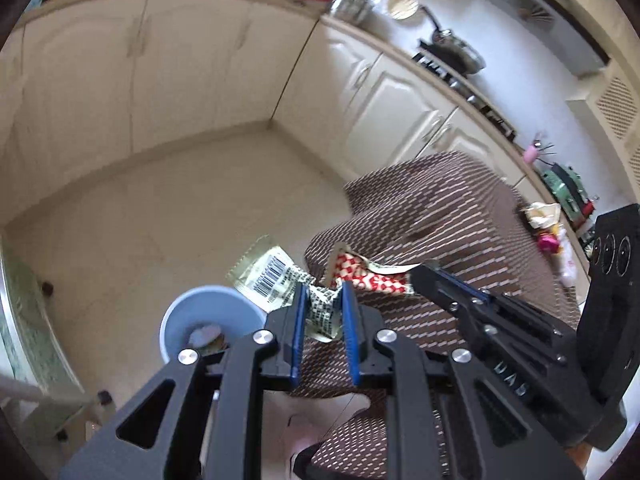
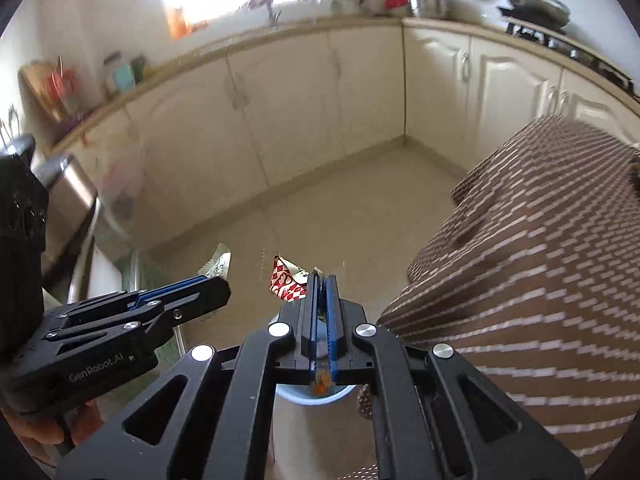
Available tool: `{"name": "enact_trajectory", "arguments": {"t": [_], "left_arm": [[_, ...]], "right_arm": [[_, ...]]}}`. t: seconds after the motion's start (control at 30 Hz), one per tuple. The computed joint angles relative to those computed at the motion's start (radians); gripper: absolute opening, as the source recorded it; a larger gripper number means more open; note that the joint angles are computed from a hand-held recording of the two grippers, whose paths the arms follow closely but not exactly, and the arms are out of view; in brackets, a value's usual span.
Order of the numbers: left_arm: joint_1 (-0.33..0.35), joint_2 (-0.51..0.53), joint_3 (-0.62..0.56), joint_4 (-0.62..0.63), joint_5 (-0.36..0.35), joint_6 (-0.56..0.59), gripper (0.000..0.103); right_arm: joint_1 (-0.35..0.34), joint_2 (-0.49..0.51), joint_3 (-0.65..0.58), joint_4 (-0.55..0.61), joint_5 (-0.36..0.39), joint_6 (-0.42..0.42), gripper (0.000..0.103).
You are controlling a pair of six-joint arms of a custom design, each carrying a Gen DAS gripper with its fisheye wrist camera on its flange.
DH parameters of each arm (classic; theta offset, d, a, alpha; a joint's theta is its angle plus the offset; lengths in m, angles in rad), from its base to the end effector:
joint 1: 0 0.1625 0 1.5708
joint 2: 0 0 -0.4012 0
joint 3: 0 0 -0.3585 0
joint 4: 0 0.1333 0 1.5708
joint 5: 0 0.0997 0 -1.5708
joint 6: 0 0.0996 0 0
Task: Collect trash
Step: 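Carry both wrappers over the blue bin and open both grippers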
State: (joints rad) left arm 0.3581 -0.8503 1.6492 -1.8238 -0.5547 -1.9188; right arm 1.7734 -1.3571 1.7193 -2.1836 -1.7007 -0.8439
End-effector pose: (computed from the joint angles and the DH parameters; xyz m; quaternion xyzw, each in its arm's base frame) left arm -0.4600 -0.4049 0.1105 -0.1679 0.8348 -0.4673 0.2379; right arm 0.2269 -0.5061 0.3566 0.4877 -0.8616 0.0981 0.1004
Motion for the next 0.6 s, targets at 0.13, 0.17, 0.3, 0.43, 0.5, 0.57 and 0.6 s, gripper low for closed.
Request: {"name": "enact_trajectory", "arguments": {"t": [0.13,0.17,0.3,0.43,0.5,0.57,0.6], "left_arm": [[0.032,-0.034,0.112,-0.135,-0.044,0.021,0.016],[0.039,-0.04,0.129,-0.157,-0.049,0.026,0.016],[0.08,-0.052,0.185,-0.264,-0.057,0.081,0.017],[0.108,-0.051,0.195,-0.318,-0.048,0.116,0.021],[0.115,-0.053,0.201,-0.337,-0.039,0.12,0.03],[0.117,-0.051,0.197,-0.34,-0.032,0.128,0.036],[0.118,-0.05,0.193,-0.33,-0.034,0.127,0.036]], "right_arm": [[-0.001,0.018,0.071,-0.101,-0.061,-0.04,0.003],[-0.002,0.032,0.076,-0.122,-0.075,-0.044,0.003],[-0.011,0.067,0.085,-0.169,-0.107,-0.037,0.003],[-0.02,0.091,0.081,-0.184,-0.125,-0.026,0.003],[-0.019,0.103,0.083,-0.193,-0.133,-0.023,0.003],[-0.016,0.101,0.098,-0.198,-0.138,-0.016,0.003],[-0.014,0.105,0.098,-0.198,-0.141,-0.013,0.003]]}}
